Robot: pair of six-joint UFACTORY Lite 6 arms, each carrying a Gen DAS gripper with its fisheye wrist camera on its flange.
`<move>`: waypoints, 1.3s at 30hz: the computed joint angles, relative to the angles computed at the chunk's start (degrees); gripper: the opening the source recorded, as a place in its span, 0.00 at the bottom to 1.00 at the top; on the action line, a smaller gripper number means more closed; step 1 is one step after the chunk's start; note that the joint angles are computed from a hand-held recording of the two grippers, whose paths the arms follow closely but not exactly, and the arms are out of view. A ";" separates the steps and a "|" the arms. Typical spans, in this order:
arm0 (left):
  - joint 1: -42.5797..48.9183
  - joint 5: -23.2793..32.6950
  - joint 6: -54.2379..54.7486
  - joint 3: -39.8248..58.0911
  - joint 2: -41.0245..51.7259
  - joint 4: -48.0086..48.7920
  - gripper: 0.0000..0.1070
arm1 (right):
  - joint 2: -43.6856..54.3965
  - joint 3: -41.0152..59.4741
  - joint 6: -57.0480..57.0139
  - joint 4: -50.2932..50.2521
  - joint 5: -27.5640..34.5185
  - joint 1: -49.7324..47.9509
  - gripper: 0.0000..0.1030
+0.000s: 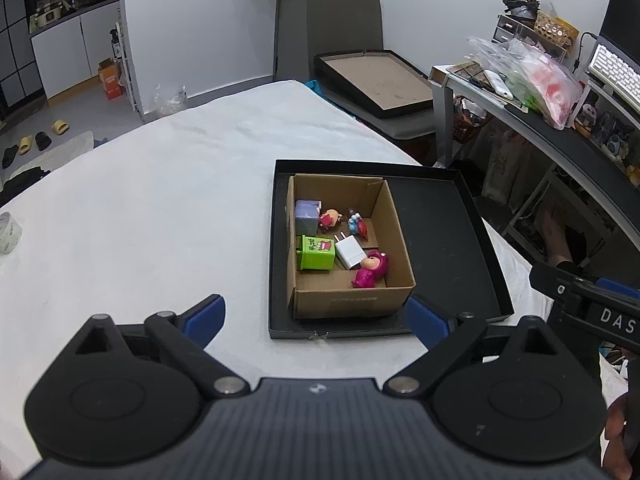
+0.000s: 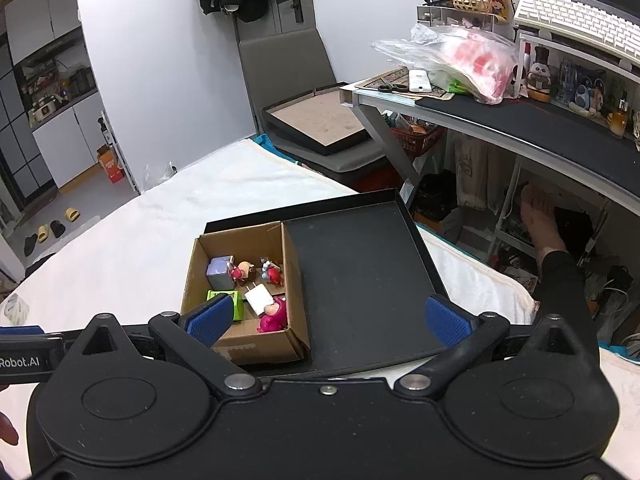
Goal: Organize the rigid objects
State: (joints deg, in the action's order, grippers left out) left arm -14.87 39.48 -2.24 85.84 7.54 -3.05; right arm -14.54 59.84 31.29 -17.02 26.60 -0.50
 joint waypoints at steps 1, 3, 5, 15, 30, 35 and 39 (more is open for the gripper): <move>0.01 0.00 -0.39 -0.10 -0.04 0.36 0.90 | -0.27 -0.19 -0.26 0.27 0.04 -0.02 1.00; 0.12 0.05 -0.67 -0.44 -0.26 0.59 0.91 | -0.57 -0.39 -0.06 0.03 0.33 0.24 1.00; 0.23 -0.17 -0.34 -1.04 -0.75 0.39 0.93 | -0.57 -0.28 -0.32 0.14 0.54 0.38 1.00; -0.42 -1.16 -1.67 -2.36 -2.25 2.36 0.95 | -1.12 -0.60 -3.26 2.26 0.55 0.18 1.00; -1.12 -0.98 -1.67 -2.41 -2.32 3.11 0.96 | -1.26 -0.92 -1.61 -0.07 0.97 0.72 1.00; -1.22 -1.09 -1.55 -2.59 -2.50 3.00 0.96 | -1.47 -1.10 -2.10 0.37 0.94 0.84 1.00; -1.16 -0.97 -1.37 -2.48 -2.44 2.75 0.96 | -1.49 -1.03 -2.28 0.52 1.17 0.85 1.00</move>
